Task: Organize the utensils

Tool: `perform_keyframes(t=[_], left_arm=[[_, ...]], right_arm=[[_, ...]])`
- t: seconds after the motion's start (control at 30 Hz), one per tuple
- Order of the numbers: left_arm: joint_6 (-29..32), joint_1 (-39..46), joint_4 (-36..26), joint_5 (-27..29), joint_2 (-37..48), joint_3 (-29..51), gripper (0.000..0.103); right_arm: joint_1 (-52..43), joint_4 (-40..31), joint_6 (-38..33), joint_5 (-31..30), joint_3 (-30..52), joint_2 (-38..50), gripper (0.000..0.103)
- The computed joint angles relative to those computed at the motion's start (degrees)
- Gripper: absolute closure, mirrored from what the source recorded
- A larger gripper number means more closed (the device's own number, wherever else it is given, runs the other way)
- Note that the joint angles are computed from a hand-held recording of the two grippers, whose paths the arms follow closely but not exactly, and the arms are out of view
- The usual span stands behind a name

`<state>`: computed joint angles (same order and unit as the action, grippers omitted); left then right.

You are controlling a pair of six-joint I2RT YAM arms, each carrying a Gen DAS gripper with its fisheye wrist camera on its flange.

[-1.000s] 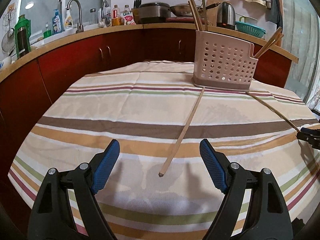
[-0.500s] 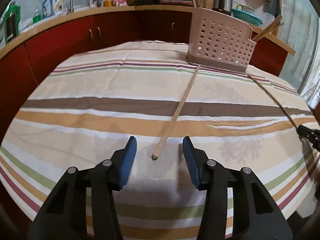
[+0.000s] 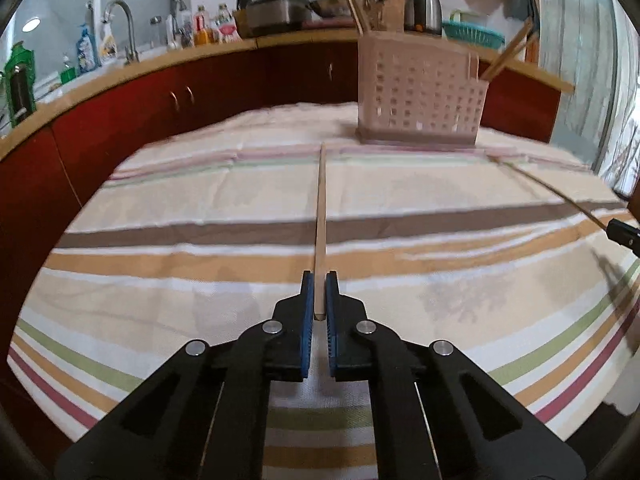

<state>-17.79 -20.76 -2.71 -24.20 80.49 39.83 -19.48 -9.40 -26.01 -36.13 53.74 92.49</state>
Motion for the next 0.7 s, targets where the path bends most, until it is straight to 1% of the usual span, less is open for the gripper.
perform_keyframes(t=[0.13, 0.33, 0.43, 0.7], left_arm=[[0.14, -2.29, -1.48, -4.24, -5.82, 0.06, 0.096], [0.73, -5.66, -4.45, -8.49, -11.65, 2.14, 0.096], [0.82, -6.67, -5.27, -9.29, -13.66, 2.79, 0.096], [0.39, -9.85, -11.25, -11.46, -18.29, 7.46, 0.096]], right_arm=[[-1.04, 0.57, 1.52, -2.12, -0.57, -4.03, 0.096], [-2.84, 0.72, 3.46, -5.61, -0.59, -9.27, 0.096], [-3.49, 0.85, 4.26, -7.0, -0.65, -11.18, 0.096], [-5.16, -1.18, 5.69, -9.98, 0.77, -15.97, 0.096]])
